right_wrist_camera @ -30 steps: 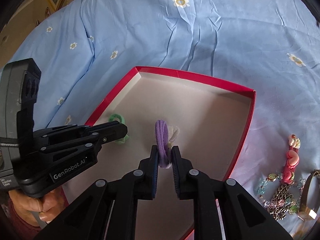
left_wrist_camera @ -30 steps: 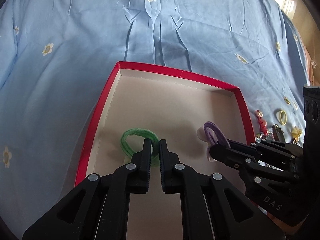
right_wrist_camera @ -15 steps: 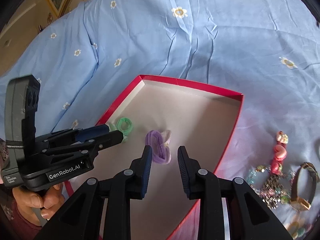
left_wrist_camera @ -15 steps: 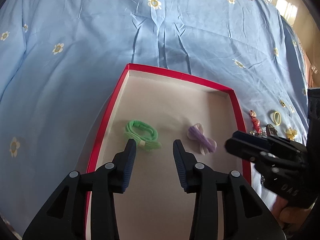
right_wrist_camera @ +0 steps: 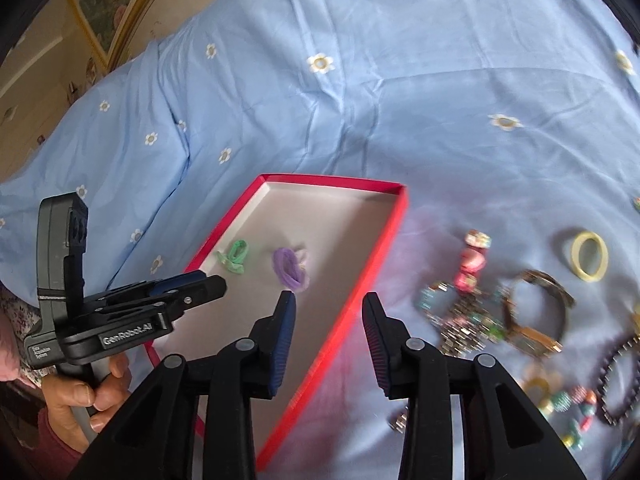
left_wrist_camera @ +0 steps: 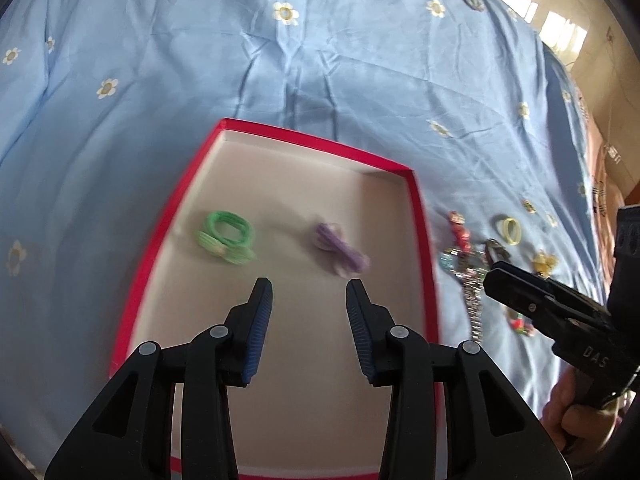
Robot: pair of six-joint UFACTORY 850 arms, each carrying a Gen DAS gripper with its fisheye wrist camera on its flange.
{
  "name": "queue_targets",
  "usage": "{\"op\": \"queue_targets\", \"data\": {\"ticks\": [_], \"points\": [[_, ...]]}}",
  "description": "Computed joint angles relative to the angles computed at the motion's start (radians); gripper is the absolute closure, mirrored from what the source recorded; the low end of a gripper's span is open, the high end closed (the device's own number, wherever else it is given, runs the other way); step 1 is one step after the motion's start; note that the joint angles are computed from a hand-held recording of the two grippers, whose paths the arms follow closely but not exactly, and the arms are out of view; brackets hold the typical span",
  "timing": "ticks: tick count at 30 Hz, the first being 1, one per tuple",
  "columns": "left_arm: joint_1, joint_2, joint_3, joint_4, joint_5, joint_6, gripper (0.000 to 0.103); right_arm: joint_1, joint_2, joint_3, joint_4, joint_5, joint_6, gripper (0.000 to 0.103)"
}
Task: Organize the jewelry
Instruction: 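Move both open tools back over the jewelry pile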
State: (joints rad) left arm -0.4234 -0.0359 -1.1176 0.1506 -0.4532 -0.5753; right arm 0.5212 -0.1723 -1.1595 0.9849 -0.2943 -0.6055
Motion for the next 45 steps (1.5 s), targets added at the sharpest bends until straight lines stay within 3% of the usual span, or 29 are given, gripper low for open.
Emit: {"op": "queue_targets", "data": {"ticks": [20,30,45], "points": [[-0.119,-0.111,-0.111,-0.125,-0.015,0.109,0.064,-0.130,0.210,0.247,-0.209,0.061,0.248,0.065],[-0.129,-0.230,-0.263,-0.150,-0.067,0.186,0.063,-0.179,0.174,0.219,-0.174,0.054,0.206,0.066],[-0.126,-0.491,-0.577,-0.221,-0.214,0.364,0.064,-0.221,0.033,0.110,-0.154,-0.052,0.153,0.070]]}}
